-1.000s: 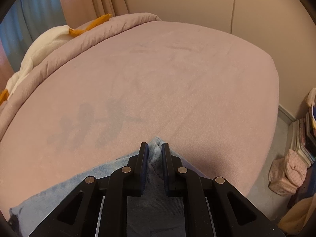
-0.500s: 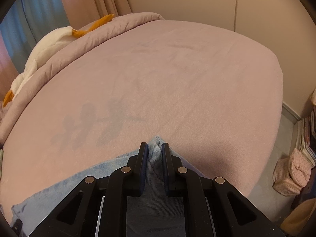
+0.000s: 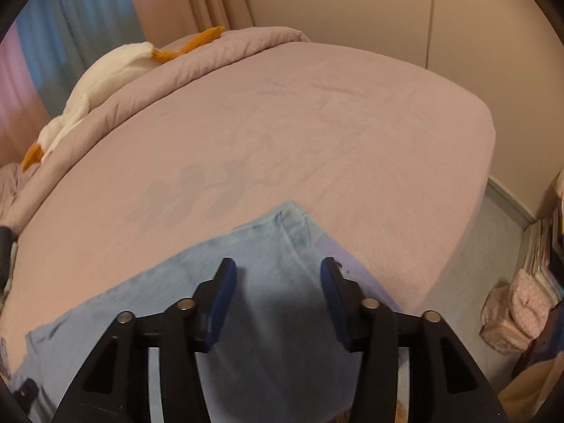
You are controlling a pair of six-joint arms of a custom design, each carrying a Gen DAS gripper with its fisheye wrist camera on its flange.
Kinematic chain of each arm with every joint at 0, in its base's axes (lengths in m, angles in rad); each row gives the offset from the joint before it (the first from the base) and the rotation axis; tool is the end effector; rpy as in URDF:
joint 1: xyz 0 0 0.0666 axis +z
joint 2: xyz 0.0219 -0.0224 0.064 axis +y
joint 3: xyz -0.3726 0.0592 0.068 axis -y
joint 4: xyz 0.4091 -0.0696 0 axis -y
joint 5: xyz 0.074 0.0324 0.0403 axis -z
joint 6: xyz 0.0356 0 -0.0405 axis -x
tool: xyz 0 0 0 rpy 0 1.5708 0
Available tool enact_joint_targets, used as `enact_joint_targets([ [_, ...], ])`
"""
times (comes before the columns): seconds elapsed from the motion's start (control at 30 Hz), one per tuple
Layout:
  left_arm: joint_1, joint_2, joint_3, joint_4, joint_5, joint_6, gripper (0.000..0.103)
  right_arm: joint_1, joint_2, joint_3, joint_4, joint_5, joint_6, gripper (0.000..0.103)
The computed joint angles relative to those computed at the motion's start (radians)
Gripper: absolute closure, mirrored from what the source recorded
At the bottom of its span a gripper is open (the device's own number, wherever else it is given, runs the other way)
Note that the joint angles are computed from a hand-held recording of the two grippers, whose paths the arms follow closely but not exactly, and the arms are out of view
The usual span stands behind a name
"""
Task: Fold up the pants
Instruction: 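Open both tools and lift them off the folded jeans, then grasp the edge of the jeans leg with the right tool and lift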
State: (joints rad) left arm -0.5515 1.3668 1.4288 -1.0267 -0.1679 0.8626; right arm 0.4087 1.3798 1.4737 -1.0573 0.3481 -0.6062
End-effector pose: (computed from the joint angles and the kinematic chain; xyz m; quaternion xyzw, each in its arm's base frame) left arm 0.4146 -0.2485 0.4448 -0.1721 0.9357 -0.1323 0.2781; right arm 0.4513 0.1818 0.4593 0.1442 0.9301 -0.0013 0.3377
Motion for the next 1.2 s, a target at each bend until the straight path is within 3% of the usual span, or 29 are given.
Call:
enact_joint_targets([
  [0.17, -0.02, -0.006, 0.016, -0.011, 0.002, -0.01, 0.051, 0.028, -0.013, 0.003, -0.014, -0.01, 0.026, 0.038],
  [0.43, -0.052, -0.01, 0.042, -0.031, -0.032, -0.026, 0.027, 0.033, -0.051, -0.005, -0.035, 0.026, 0.019, 0.034],
  [0.63, -0.067, -0.004, 0.055, -0.043, -0.021, -0.044, 0.016, 0.003, -0.096, -0.037, -0.057, 0.036, -0.02, 0.025],
  [0.93, -0.079, 0.012, 0.06, -0.051, 0.012, -0.051, 0.011, -0.084, -0.157, -0.138, -0.059, -0.117, -0.109, 0.019],
  [1.2, -0.074, 0.025, 0.062, -0.046, 0.041, -0.058, 0.01, -0.15, -0.202, -0.24, 0.045, -0.324, -0.174, 0.019],
])
